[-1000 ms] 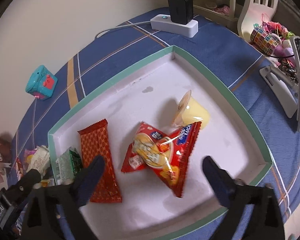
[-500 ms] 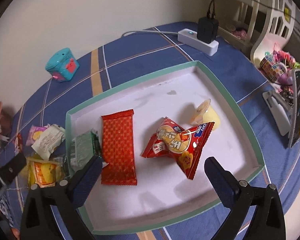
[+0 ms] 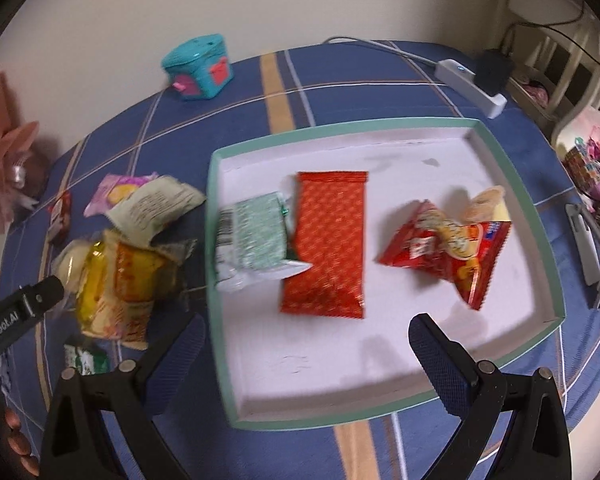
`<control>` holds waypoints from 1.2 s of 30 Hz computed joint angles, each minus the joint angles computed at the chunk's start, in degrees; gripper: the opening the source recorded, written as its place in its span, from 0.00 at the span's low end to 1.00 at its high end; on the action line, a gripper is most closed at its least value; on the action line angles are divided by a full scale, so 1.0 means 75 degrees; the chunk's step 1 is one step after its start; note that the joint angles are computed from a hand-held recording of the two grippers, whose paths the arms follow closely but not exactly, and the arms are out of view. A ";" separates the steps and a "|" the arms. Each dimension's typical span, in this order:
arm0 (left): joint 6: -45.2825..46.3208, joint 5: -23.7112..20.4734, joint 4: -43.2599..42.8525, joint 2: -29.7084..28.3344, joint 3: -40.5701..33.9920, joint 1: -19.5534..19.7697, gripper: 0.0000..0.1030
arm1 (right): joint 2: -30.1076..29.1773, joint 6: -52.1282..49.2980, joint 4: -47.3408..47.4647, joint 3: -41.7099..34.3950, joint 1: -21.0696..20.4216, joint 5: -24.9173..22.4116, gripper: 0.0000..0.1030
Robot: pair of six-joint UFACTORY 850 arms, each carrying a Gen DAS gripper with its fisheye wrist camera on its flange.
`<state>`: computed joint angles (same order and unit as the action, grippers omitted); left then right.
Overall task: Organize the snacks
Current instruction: 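Move both tools back toward the remaining snacks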
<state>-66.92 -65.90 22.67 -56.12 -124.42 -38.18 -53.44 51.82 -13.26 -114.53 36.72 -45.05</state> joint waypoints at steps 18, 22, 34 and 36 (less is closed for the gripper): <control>-0.1170 0.1184 -0.0696 0.1587 0.2812 0.0554 0.98 | -0.0919 -0.1021 0.1381 -0.1254 0.0545 0.0345 1.00; -0.1074 0.1310 -0.1167 0.1534 0.3009 0.0659 0.98 | -0.1221 -0.1160 0.1495 -0.1631 0.0604 0.0257 1.00; -0.0867 0.1716 -0.2239 0.1235 0.3198 0.0806 0.98 | -0.1405 -0.1045 0.1384 -0.1822 0.0602 0.0029 1.00; -0.0767 0.1689 -0.2298 0.1160 0.3144 0.0795 0.98 | -0.1379 -0.1025 0.1351 -0.1788 0.0599 0.0033 1.00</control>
<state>-72.67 -53.23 5.44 -47.42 -100.83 -32.22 -63.78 44.13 -3.12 -127.94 41.21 -44.80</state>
